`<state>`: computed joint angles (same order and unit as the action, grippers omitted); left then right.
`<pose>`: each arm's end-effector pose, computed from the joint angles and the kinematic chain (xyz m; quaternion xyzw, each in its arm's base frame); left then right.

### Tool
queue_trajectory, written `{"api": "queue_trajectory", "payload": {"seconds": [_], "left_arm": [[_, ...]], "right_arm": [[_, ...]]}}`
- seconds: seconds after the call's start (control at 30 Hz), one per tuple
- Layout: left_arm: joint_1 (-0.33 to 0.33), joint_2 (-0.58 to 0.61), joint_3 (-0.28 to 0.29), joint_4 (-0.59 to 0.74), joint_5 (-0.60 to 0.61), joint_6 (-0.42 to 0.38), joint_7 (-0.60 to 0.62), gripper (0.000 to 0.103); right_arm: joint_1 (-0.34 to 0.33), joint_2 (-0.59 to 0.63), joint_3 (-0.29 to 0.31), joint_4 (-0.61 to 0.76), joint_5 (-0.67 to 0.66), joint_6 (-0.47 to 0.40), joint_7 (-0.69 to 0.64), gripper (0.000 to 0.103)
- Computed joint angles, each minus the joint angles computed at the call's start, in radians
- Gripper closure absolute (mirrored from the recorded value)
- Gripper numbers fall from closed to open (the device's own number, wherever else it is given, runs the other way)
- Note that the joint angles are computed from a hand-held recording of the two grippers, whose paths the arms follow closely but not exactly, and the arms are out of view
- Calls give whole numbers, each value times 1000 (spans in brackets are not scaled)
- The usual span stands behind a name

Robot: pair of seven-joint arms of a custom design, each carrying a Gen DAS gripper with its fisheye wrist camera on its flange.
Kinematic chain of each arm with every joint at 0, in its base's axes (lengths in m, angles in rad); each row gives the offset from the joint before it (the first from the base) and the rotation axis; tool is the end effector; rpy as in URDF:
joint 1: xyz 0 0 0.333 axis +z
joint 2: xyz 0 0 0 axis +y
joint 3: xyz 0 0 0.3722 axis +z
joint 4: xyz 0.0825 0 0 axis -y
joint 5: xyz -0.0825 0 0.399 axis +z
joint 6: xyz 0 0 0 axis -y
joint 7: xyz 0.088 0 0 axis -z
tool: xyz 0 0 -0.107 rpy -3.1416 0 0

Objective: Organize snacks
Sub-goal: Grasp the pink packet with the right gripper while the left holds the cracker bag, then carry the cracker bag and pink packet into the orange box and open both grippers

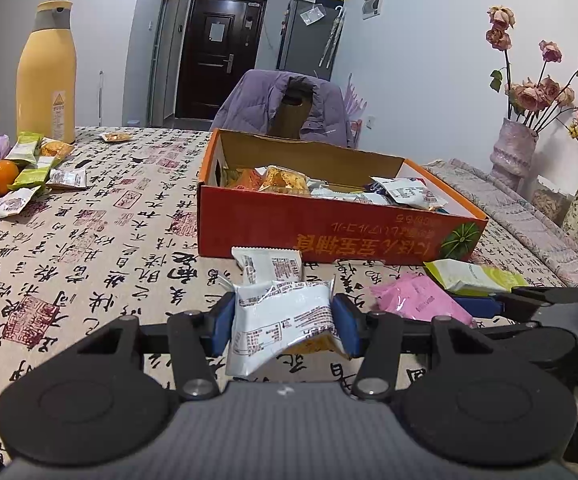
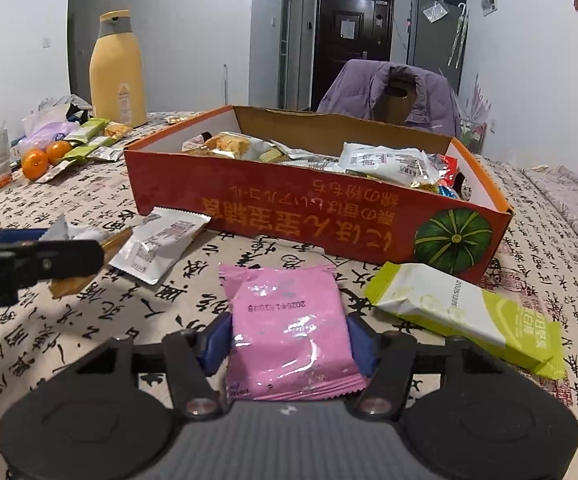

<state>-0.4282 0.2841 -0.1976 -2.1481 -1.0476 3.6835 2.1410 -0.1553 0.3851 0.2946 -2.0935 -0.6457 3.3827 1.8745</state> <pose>0.5454 -0.2428 0.4222 -0.6357 0.5890 -0.4014 0.2964 0.6353 0.1373 0.3892 -0.7648 0.4729 -0.2560 0.3548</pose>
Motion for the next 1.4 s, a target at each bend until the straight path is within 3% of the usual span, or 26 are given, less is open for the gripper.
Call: {"api": "queue_trajectory", "payload": {"seconds": [0.27, 0.5, 0.67, 0.87, 1.0, 1.23, 1.4], "left_arm": [[1, -4, -4, 6, 23, 9, -3, 50], [22, -8, -9, 18, 109, 12, -61, 50], [26, 1, 1, 56, 149, 25, -74, 50], [13, 36, 28, 158, 121, 27, -3, 50], [8, 72, 48, 248, 71, 0, 70, 50], [-27, 162, 101, 461, -123, -61, 298, 50], [-37, 247, 117, 652, -354, -85, 554, 50]], "right_arm": [[29, -24, -47, -28, -16, 64, 28, 43], [120, -50, -156, -30, -17, 144, 52, 43], [151, -46, -194, 8, -11, 161, 69, 43], [179, -22, -223, 87, 11, 165, 60, 43], [154, 15, -193, 172, -12, 130, 80, 43], [96, 97, -104, 328, -31, 41, 89, 43], [95, 167, -68, 436, 25, -24, 39, 43]]}}
